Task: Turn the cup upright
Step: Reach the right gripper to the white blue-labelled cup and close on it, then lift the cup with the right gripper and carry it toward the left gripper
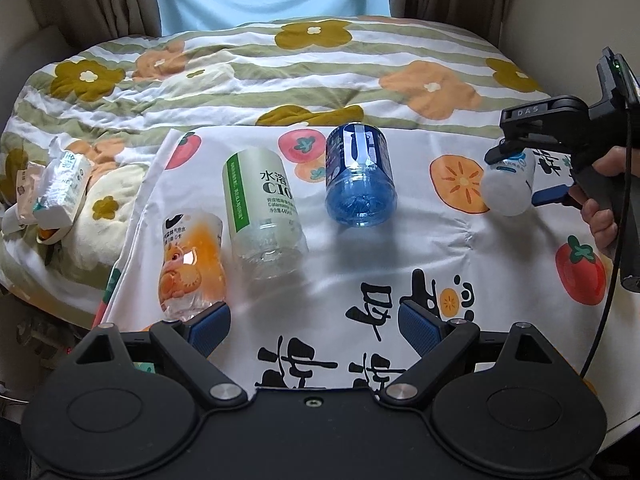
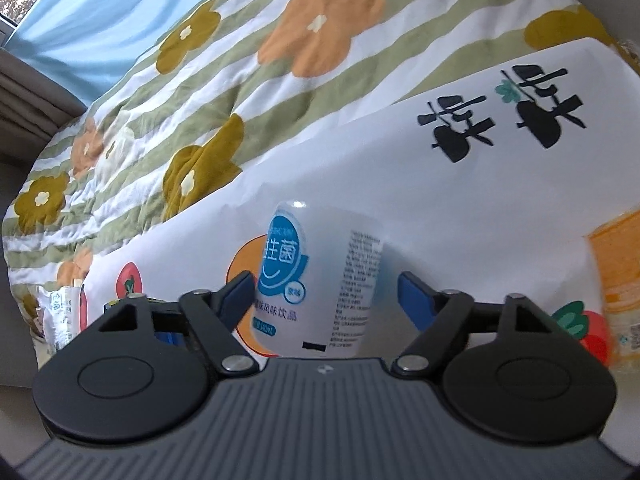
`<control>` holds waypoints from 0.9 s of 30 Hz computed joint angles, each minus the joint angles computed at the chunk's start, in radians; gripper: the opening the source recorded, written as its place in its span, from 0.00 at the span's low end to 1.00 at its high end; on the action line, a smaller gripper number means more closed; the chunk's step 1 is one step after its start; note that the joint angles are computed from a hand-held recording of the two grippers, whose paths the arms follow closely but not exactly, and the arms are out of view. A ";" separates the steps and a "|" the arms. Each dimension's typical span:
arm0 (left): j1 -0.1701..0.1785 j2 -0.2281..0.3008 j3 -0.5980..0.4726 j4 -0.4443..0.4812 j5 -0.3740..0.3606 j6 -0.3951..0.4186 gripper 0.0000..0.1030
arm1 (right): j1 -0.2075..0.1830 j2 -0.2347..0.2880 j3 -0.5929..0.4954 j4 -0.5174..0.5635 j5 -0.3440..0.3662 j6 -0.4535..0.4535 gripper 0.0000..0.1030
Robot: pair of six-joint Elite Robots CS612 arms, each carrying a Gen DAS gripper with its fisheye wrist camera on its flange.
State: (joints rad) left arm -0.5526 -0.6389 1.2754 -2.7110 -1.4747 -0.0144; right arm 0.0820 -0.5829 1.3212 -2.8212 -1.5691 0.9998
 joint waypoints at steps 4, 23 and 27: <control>0.002 0.005 -0.009 0.007 -0.006 0.001 0.91 | 0.001 0.006 -0.007 -0.004 0.007 -0.003 0.76; 0.007 -0.003 0.004 -0.004 -0.014 0.011 0.91 | 0.024 -0.056 0.069 -0.035 0.008 -0.105 0.74; 0.006 -0.016 0.027 -0.019 -0.016 0.009 0.91 | 0.034 -0.088 0.116 -0.043 0.030 -0.132 0.74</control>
